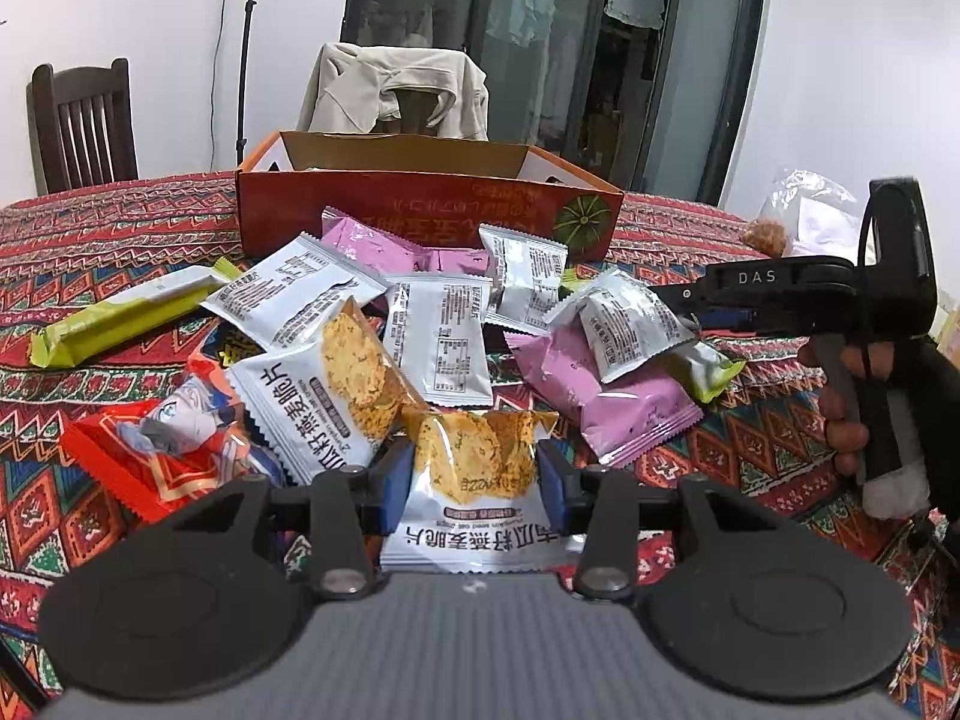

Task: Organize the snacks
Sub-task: 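Grasp a cracker packet with the left tool while the right tool grasps another cracker packet, then carry both cracker packets into the cardboard box and open both tools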

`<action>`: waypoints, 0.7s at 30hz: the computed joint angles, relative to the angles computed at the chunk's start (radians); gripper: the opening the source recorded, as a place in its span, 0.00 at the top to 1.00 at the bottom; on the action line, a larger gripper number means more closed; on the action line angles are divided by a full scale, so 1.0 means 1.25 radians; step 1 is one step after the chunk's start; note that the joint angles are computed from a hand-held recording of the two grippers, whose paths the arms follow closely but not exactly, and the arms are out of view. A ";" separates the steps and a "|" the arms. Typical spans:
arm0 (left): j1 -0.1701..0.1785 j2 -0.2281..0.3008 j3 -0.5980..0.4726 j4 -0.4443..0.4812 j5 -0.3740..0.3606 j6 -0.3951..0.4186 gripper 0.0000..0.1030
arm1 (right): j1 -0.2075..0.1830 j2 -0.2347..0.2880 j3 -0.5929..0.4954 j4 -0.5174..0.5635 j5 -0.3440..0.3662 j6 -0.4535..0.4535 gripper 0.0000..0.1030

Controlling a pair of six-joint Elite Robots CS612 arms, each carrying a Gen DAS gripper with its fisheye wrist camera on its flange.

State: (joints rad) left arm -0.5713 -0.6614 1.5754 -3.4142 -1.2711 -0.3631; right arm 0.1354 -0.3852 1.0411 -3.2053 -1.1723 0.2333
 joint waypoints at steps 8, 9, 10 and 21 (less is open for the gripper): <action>-0.011 -0.019 0.023 -0.018 0.041 -0.004 0.58 | 0.007 -0.025 0.041 -0.031 -0.049 -0.061 0.61; -0.013 -0.022 0.028 -0.024 0.045 -0.004 0.57 | 0.009 -0.034 0.058 -0.046 -0.056 -0.076 0.61; -0.015 -0.026 0.034 -0.031 0.049 -0.004 0.57 | 0.009 -0.044 0.076 -0.060 -0.059 -0.090 0.61; -0.047 -0.076 0.098 -0.064 0.125 -0.001 0.57 | 0.028 -0.164 0.316 -0.261 -0.098 -0.163 0.61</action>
State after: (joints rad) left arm -0.6305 -0.7569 1.6977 -3.4948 -1.1145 -0.3649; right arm 0.1700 -0.5907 1.4361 -3.5314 -1.2947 0.0301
